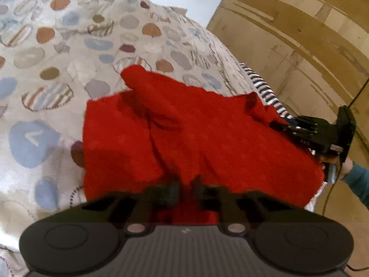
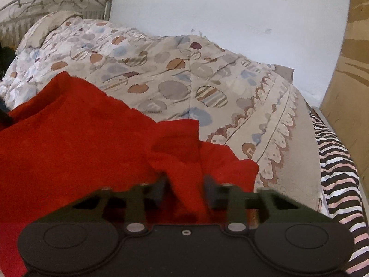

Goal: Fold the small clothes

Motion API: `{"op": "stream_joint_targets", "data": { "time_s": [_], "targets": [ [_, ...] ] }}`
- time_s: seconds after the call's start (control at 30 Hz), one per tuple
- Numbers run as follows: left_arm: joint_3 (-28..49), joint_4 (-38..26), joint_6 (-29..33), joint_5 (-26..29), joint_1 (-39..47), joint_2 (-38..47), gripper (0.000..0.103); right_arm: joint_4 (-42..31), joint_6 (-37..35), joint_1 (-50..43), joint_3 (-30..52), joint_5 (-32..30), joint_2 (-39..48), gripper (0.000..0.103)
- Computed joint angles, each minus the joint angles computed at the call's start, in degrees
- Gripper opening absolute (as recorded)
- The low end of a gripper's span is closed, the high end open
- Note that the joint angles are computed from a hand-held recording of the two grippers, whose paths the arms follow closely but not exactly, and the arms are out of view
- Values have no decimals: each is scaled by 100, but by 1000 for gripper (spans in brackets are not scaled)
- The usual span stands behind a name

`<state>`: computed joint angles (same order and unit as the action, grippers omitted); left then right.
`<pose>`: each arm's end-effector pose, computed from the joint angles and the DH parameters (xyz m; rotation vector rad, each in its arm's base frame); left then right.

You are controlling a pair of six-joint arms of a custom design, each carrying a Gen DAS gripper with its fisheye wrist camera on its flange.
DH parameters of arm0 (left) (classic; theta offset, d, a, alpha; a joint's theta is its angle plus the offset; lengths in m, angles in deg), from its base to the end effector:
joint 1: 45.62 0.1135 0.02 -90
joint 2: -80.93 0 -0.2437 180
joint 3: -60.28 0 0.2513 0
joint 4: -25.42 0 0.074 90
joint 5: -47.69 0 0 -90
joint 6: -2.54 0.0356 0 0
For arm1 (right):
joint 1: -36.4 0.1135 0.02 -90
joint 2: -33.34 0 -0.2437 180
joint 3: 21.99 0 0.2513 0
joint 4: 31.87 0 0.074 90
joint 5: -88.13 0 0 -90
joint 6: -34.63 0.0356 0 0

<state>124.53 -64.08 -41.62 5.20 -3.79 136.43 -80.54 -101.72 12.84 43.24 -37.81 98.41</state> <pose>0.1264 0.0779 0.2558 0.1683 2.3801 -0.6234 0.2253 -0.0755 0.2582 -0.7021 2.1108 0.1078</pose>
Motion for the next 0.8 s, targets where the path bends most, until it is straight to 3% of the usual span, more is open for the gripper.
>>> {"op": "stream_joint_targets", "data": {
  "time_s": [0.07,0.2,0.27,0.33,0.4,0.57,0.8],
  "targets": [
    [-133,-13,-51,274,234,-456,9,203,166,-3,-83,78,-69,14],
    [-481,-50,-144,629,1021,-1669,8,471,665,-174,-98,79,-30,9],
    [-706,183,-590,248,875,-2069,8,576,900,-262,-103,109,59,8],
    [-926,412,-1070,-131,556,-2038,8,594,1073,-286,-98,155,169,8],
    [-1022,463,-1186,17,672,-1728,9,640,1229,-300,-152,185,201,8],
    [-724,200,-857,418,938,-1164,14,625,1376,-370,-163,96,209,9],
    [-884,1793,-2765,-21,-229,-1040,27,695,1521,-373,-214,46,226,16]
  ]
}}
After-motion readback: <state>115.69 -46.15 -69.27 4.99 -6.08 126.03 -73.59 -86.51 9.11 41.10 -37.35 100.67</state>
